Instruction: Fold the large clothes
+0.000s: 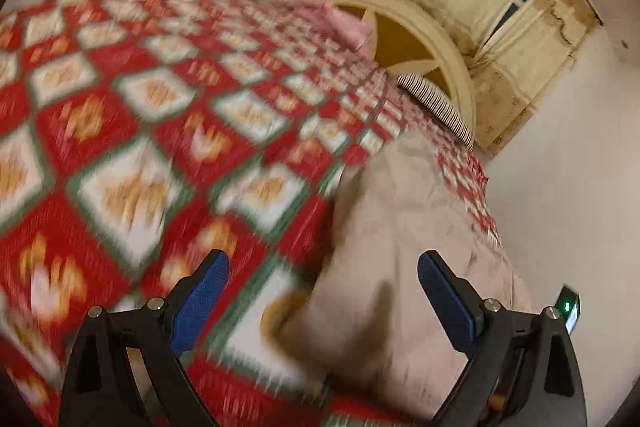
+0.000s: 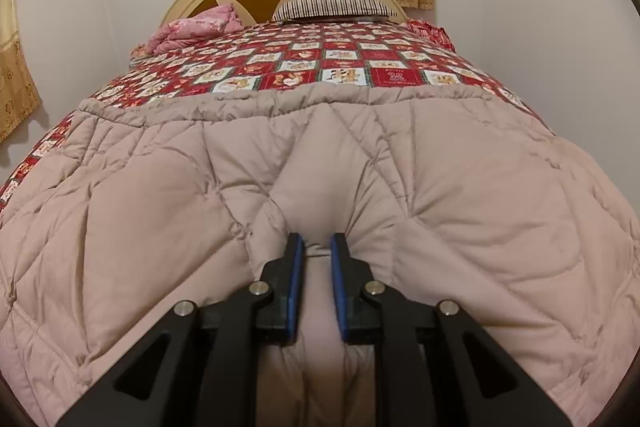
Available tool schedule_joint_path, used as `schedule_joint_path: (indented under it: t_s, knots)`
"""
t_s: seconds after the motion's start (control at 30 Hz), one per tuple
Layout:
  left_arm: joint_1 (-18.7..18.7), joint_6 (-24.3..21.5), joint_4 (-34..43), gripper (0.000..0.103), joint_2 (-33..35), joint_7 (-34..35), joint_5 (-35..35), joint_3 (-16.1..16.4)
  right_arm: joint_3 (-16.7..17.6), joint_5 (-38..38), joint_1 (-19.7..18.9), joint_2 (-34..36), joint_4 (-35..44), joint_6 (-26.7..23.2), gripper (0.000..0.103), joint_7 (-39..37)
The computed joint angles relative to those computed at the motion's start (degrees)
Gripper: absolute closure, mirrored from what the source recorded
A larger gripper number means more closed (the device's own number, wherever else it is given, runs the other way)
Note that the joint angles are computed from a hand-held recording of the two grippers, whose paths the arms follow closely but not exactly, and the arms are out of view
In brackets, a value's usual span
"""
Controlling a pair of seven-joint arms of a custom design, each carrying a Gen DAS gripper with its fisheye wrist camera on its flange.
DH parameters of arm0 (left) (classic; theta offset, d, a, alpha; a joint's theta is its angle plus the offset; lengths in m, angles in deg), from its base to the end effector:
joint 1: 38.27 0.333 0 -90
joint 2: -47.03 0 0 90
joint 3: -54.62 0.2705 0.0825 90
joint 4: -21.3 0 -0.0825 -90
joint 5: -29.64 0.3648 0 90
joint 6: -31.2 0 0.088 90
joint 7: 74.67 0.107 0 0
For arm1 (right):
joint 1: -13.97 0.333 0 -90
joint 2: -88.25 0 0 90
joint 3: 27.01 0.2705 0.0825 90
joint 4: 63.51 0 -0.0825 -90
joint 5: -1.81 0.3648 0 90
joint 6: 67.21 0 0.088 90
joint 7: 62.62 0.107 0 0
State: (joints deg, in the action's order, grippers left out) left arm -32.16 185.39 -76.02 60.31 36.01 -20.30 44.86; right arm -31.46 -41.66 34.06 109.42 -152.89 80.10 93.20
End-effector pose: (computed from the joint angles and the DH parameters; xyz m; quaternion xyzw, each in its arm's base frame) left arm 0.6465 -0.0068 0.4995 -0.6982 0.5424 -0.4616 0.0729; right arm 0.6478 0.2006 0.4677 -0.5232 0.7429 -0.3206 0.2677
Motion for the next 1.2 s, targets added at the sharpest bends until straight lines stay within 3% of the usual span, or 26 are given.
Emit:
schedule_joint_path:
  t_s: [0.1,0.17,0.2,0.27,0.4,0.5,0.6,0.67,0.7,0.8,0.87,0.97,1.0,1.03,1.13,1.2]
  knots:
    - [0.21,-4.39,-3.49,0.008,-1.95,1.27,-2.03,-0.40,-0.06,-0.25,0.16,-0.08,-0.12,0.00,0.085,0.37]
    - [0.16,-11.71,-0.34,0.008,0.30,2.19,-2.27,-0.66,-0.05,-0.25,0.09,-0.18,-0.30,0.17,0.085,0.41]
    - [-0.13,-12.95,1.99,0.007,2.09,3.49,-3.21,-1.26,-0.05,-0.26,0.09,-0.21,-0.33,0.22,0.085,0.44]
    - [-0.91,-12.00,5.71,0.007,5.13,4.26,-3.67,-1.91,-0.03,-0.30,0.09,-0.33,-0.45,0.33,0.085,0.60]
    - [-2.70,-7.71,14.86,0.007,13.08,-3.92,-1.60,-3.30,0.38,1.08,-0.42,-0.25,-0.26,0.52,0.085,-0.17]
    - [-3.42,-5.52,17.54,0.007,15.16,-4.43,1.72,-4.63,1.52,5.21,-0.51,-0.54,2.05,-4.65,0.085,-3.51]
    - [-1.11,-4.30,17.17,0.007,15.72,-0.65,-0.23,-6.85,0.05,-1.50,1.49,-3.89,-0.67,-0.41,0.082,3.72]
    - [-0.97,-3.07,16.38,0.007,15.38,0.17,-0.47,-7.24,0.34,-4.29,2.01,-2.81,1.55,-0.56,0.082,3.36]
    - [-1.07,-2.78,16.49,0.007,15.46,0.18,-0.30,-7.28,0.88,-3.51,1.82,-0.88,3.94,-1.62,0.082,1.35]
    - [-0.67,-2.69,16.45,0.007,15.60,0.76,-1.01,-7.72,3.57,8.76,-1.58,5.33,8.60,-2.71,0.082,-6.80]
    - [-0.67,-2.28,16.56,0.007,15.86,1.85,-1.02,-7.99,1.86,8.63,-1.06,4.95,6.39,1.32,0.083,-5.00]
    - [-0.08,-1.70,17.32,0.007,16.62,4.94,-2.92,-9.31,1.49,10.75,-0.80,5.85,7.88,0.38,0.083,-7.05]
    - [0.72,-2.98,18.67,0.014,17.50,6.44,-4.34,-10.21,1.35,11.28,-0.70,6.18,8.39,0.05,0.083,-7.44]
    - [1.77,-5.16,20.41,0.032,18.66,7.92,-6.11,-11.21,1.24,11.76,-0.61,6.48,8.87,-0.29,0.083,-7.83]
    - [3.74,-11.96,24.40,0.057,20.80,10.37,-9.10,-12.32,1.61,14.35,-0.85,7.35,10.72,-2.24,0.083,-9.51]
    - [4.56,-15.17,25.93,0.067,21.11,12.36,-10.19,-12.43,2.08,16.86,-1.17,6.42,9.59,-1.92,0.083,-8.95]
